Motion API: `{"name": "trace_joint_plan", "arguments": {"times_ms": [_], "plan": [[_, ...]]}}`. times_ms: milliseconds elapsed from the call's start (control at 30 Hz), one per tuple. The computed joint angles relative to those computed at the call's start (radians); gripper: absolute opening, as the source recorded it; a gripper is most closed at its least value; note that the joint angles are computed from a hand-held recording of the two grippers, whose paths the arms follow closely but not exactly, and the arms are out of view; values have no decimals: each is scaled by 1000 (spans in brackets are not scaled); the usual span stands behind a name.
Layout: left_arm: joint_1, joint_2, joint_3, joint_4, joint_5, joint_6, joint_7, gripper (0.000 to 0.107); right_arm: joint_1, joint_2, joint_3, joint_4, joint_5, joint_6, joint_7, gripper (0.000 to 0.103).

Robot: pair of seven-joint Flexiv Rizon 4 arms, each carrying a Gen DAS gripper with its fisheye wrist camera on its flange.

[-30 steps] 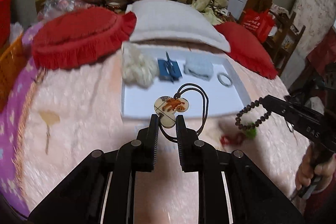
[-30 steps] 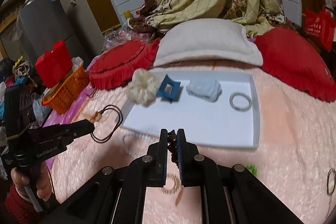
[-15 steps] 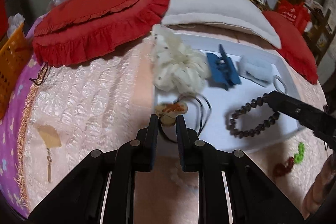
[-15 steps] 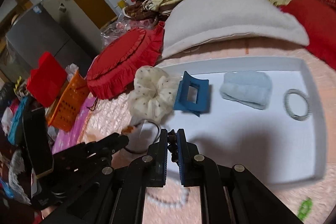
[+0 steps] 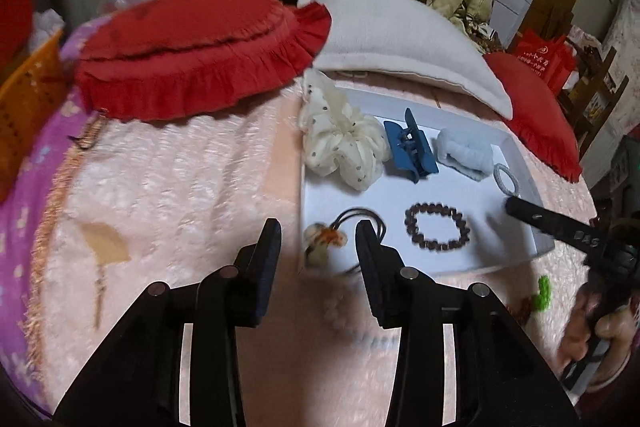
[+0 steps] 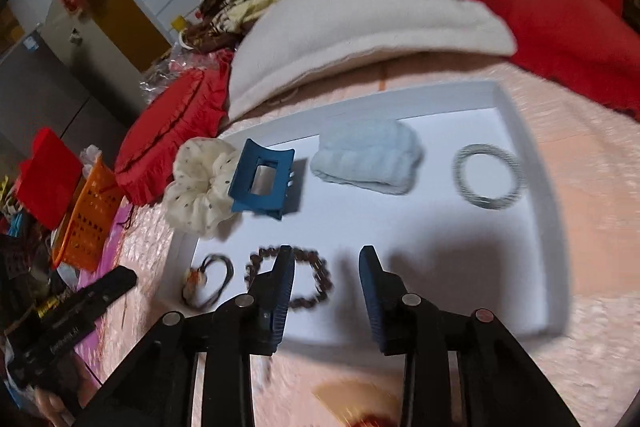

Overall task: Organize jewelry
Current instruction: 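Lower the pendant and the brown bracelet into the white box and release, then grasp the white pearl bracelet with the left tool while the right tool grasps the clear coil hair tie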

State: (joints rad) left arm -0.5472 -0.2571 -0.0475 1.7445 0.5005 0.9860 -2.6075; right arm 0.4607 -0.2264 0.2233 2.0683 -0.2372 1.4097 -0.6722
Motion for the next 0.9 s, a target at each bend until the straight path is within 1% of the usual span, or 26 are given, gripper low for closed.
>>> {"name": "trace_joint_plan", "arguments": {"times_ms": [100,200,267,333,433,533,567,600,700,767,867,900], "plan": [[-34,48,-3,25,57,-51,-47,38,-4,98,2,103,-34,11,-2,32],[-36,64,-30,56,63,-72,-59,38,-14,171,39,182,-23,-4,-47,32],[-34,52,-48,75,44,-72,-64,38,-10,201,56,228,-29,-10,-59,32],[-32,35,-55,87,18,-57,-74,38,1,223,76,261,-18,-14,-81,32],[-36,4,-53,88,-2,-26,-90,38,31,226,107,287,63,4,-148,32],[-46,-30,-40,65,-11,-24,-90,38,53,198,110,297,59,37,-130,32],[-49,-42,-35,54,-15,-30,-88,38,59,190,106,299,38,43,-112,32],[-50,-52,-30,47,-18,-30,-86,38,66,179,93,302,-11,50,-74,32],[-47,-76,-13,44,-34,12,-80,38,86,144,44,303,-169,67,38,32],[-44,-88,-4,39,-49,29,-71,38,95,141,3,315,-293,86,126,32],[-67,-104,18,6,-21,3,-65,38,91,133,-22,311,-398,85,191,32],[-79,-110,26,-7,-3,-11,-69,38,93,132,-35,309,-451,80,221,32]]}}
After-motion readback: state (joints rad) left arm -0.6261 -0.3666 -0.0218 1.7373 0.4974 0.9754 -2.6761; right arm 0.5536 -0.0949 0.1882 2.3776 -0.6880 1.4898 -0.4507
